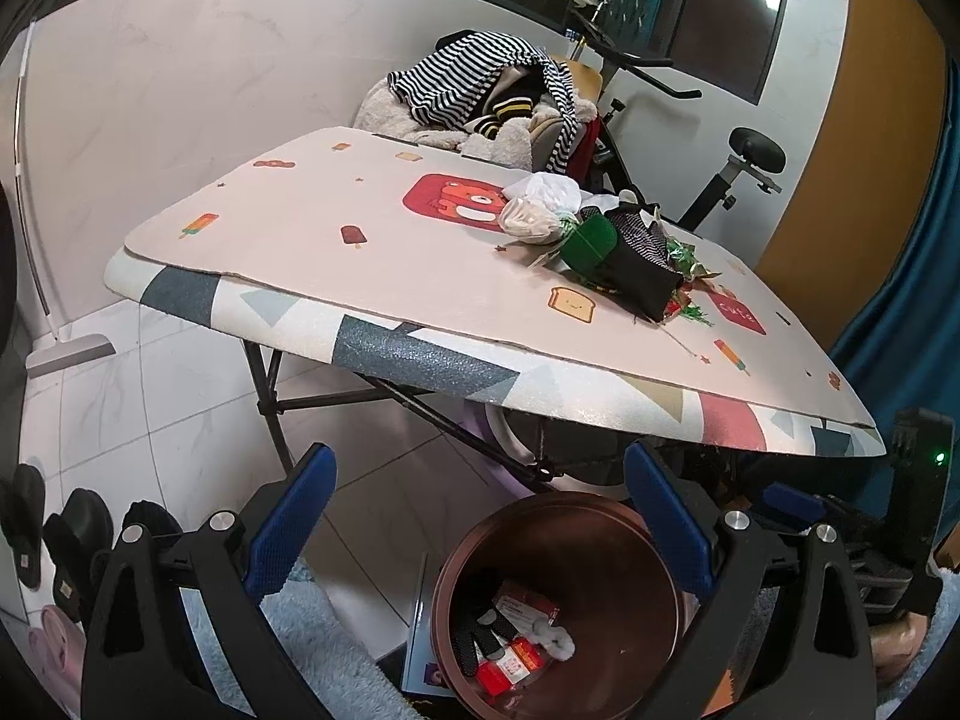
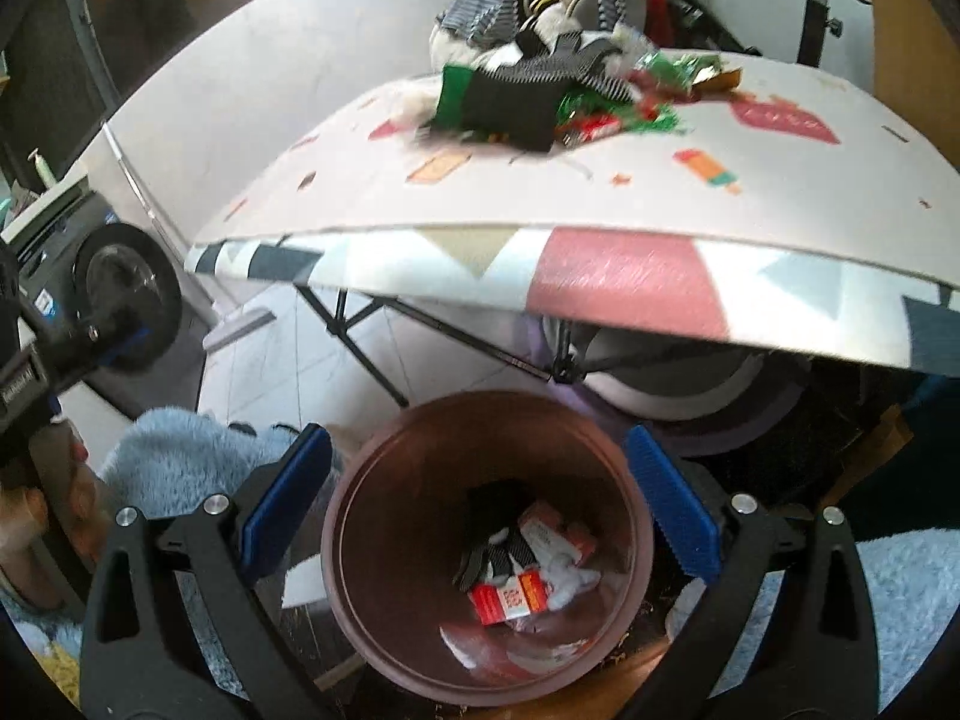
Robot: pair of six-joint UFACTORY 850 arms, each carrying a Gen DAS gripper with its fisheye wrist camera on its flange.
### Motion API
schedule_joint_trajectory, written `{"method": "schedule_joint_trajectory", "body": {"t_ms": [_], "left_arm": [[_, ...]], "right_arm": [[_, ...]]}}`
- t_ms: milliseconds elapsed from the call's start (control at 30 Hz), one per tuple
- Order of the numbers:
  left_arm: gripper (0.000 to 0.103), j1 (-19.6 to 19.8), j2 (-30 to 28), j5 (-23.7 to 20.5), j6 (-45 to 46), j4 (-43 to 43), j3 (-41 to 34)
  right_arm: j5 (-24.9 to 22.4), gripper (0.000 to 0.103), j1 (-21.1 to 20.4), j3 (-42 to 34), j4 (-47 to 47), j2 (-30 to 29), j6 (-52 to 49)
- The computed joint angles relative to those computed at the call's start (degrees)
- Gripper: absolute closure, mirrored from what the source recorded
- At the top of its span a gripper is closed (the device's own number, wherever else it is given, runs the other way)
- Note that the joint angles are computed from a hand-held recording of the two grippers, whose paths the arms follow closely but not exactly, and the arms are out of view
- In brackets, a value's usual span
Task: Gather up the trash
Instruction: 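Move both grippers from the bin back over the table, then grasp the white plastic bag with the left gripper while the right grasps the green-gold wrapper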
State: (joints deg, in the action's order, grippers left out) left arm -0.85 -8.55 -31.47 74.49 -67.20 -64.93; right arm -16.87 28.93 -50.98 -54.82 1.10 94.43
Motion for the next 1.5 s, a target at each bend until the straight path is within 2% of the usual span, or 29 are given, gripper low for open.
{"method": "schedule_joint_trajectory", "body": {"t_ms": [100, 167, 267, 433, 533, 600, 700, 800, 967, 1067, 1167, 1267, 1500], "left_arm": [[0.009, -0.3, -0.4, 0.0, -1.0, 1.6, -0.6], [0.009, -0.2, -0.5, -0.3, -0.8, 1.6, -0.8], [0.009, 0.0, -1.2, -0.8, -1.2, 1.1, -1.8], [0.009, -0.8, -3.9, 0.4, -2.4, 1.3, -6.4], [0.009, -1.5, -5.7, 1.8, -3.6, 0.8, -9.4], [0.007, -1.9, -7.3, 2.7, -5.4, 1.4, -12.2], [0.006, -2.5, -9.9, 2.7, -8.0, 3.0, -16.6], [0.006, -3.0, -11.8, 3.3, -8.2, 3.0, -19.7], [0.006, -4.2, -14.9, 5.8, -7.1, 2.3, -24.0], [0.006, -5.0, -16.9, 7.3, -7.0, 2.6, -26.7], [0.006, -5.7, -18.8, 8.4, -9.3, 5.3, -29.3], [0.006, -6.4, -20.7, 9.2, -11.8, 9.3, -31.9], [0.006, -6.5, -23.4, 8.8, -13.3, 10.5, -35.1]], "right_arm": [[-1.2, 0.006, -0.3, -0.3, -0.7, 0.5, 0.9], [-1.8, 0.006, -0.8, 0.0, -4.7, 1.6, 4.4], [-1.7, 0.006, -2.9, 0.3, -8.0, 3.6, 7.0], [-0.6, 0.006, -9.0, -1.6, 1.8, 4.6, -4.0], [-4.2, 0.006, -11.5, -4.3, 7.3, 3.6, -10.6], [-4.3, 0.006, -14.0, -5.9, 11.3, 2.8, -15.6], [-4.0, 0.006, -16.8, -8.2, 16.5, 1.1, -22.5], [-5.4, 0.006, -19.3, -11.5, 25.9, -1.4, -33.7], [-8.5, 0.006, -20.5, -14.9, 24.4, -4.4, -34.7], [-8.7, 0.006, -22.3, -17.3, 27.7, -7.0, -40.2], [-9.0, 0.006, -23.6, -19.9, 26.1, -9.9, -41.8], [-8.0, 0.006, -25.4, -22.5, 28.0, -12.7, -45.0], [-4.3, 0.007, -28.8, -29.8, 32.9, -19.7, -49.4]]}}
